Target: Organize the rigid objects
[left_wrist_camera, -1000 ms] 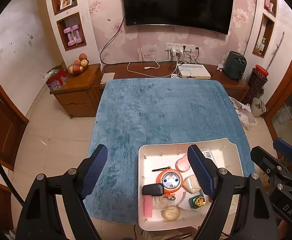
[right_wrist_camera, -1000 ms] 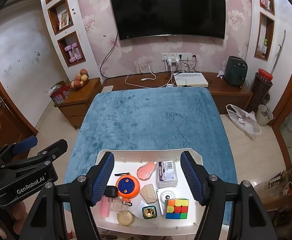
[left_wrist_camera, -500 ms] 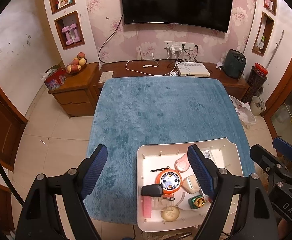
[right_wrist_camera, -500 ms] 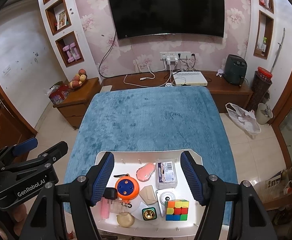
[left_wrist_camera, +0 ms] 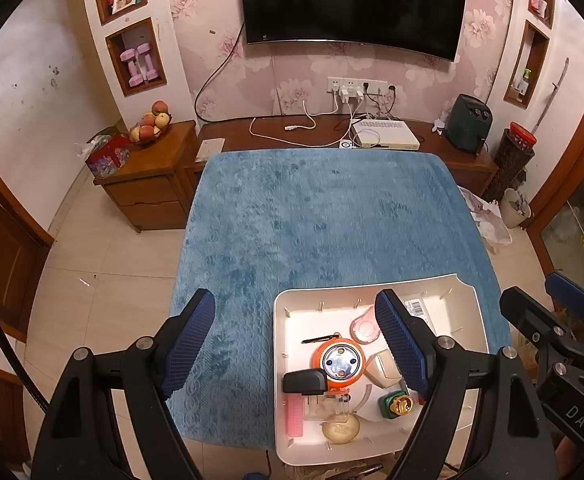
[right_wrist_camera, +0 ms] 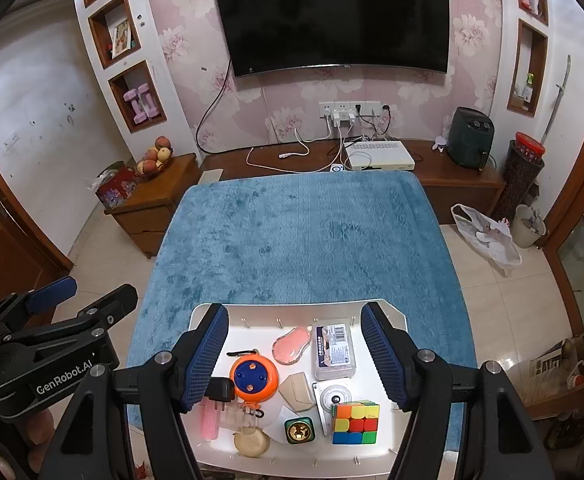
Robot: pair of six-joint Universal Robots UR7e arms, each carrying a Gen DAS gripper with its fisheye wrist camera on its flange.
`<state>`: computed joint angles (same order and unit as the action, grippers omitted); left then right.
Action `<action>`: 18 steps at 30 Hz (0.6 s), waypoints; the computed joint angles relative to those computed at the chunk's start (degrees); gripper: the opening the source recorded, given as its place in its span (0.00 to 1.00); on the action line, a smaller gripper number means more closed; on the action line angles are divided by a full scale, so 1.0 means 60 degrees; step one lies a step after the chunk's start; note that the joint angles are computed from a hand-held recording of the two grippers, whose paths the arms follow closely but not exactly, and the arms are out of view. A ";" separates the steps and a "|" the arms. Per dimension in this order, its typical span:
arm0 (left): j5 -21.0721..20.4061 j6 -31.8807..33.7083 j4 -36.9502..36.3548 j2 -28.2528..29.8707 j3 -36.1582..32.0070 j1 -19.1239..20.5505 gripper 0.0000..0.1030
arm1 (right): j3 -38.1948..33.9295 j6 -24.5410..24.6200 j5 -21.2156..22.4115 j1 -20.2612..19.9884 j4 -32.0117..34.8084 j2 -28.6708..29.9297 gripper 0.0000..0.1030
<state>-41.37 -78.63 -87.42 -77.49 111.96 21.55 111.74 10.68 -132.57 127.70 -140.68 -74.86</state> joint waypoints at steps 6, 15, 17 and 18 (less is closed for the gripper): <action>-0.0031 -0.0003 -0.0002 0.0018 -0.0011 0.0012 0.82 | -0.0015 0.0026 -0.0015 0.0006 0.0022 0.0012 0.68; -0.0064 0.0107 -0.0192 0.0052 0.0042 0.0076 0.82 | -0.0019 0.0005 -0.0022 -0.0038 0.0003 0.0023 0.68; -0.0081 0.0127 -0.0193 0.0054 0.0028 0.0092 0.82 | -0.0025 -0.0004 -0.0013 -0.0041 0.0019 0.0018 0.68; -0.0088 0.0149 -0.0225 0.0063 0.0029 0.0103 0.82 | -0.0027 -0.0005 -0.0013 -0.0042 0.0022 0.0014 0.68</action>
